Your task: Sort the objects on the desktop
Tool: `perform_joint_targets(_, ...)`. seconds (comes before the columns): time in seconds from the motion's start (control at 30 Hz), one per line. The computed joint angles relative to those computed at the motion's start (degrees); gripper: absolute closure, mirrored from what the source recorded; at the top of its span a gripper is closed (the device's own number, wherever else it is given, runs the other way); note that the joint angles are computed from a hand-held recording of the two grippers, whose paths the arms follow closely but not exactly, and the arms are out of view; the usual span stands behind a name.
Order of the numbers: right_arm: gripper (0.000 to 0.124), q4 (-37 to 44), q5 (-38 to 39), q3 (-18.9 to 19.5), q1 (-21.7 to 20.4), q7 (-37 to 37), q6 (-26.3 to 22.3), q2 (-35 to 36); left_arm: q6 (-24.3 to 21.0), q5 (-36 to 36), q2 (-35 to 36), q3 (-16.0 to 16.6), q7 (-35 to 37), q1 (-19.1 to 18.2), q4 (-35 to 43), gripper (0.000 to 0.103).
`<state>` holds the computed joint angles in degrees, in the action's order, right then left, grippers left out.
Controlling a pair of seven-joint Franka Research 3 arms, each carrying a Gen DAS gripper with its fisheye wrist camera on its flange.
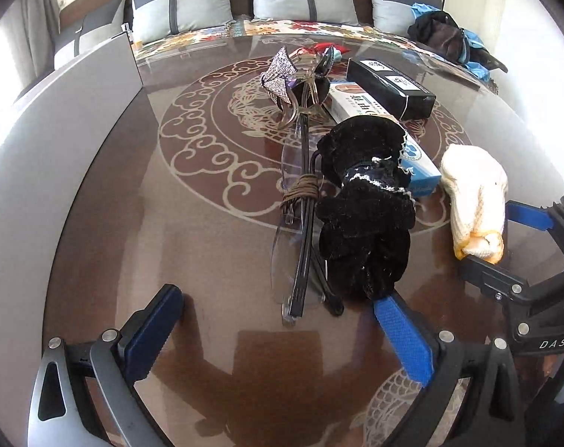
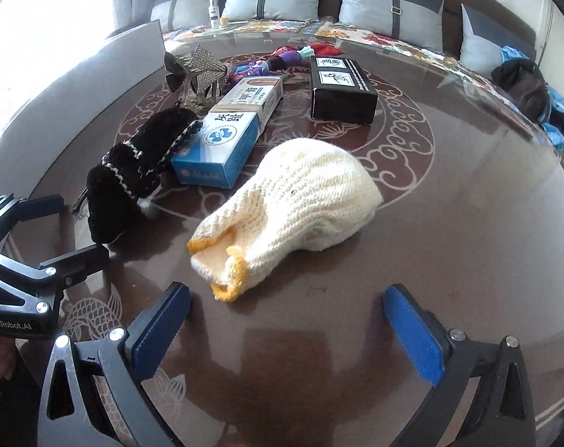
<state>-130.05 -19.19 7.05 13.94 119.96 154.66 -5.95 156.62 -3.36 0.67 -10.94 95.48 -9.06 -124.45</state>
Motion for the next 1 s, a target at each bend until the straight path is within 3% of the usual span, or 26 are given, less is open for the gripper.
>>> perform_joint_targets(0.17, 0.021, -0.89, 2.2, -1.3, -0.26, -5.7, 5.23, 0.86, 2.87, 0.74, 3.29, -0.54, -0.49, 0.14, 2.73, 0.0)
perform_joint_targets(0.5, 0.021, -0.36, 1.79, -0.92, -0.51, -5.56, 5.13, 1.37, 3.83, 3.47, 8.83, -1.87, -2.1, 0.99, 8.88, 0.0)
perform_joint_targets(1.0, 0.021, -0.27, 1.74, -0.96, -0.48, -5.52, 5.15, 1.48, 3.75, 3.74, 9.08, -2.63, -2.38, 1.69, 9.17, 0.0)
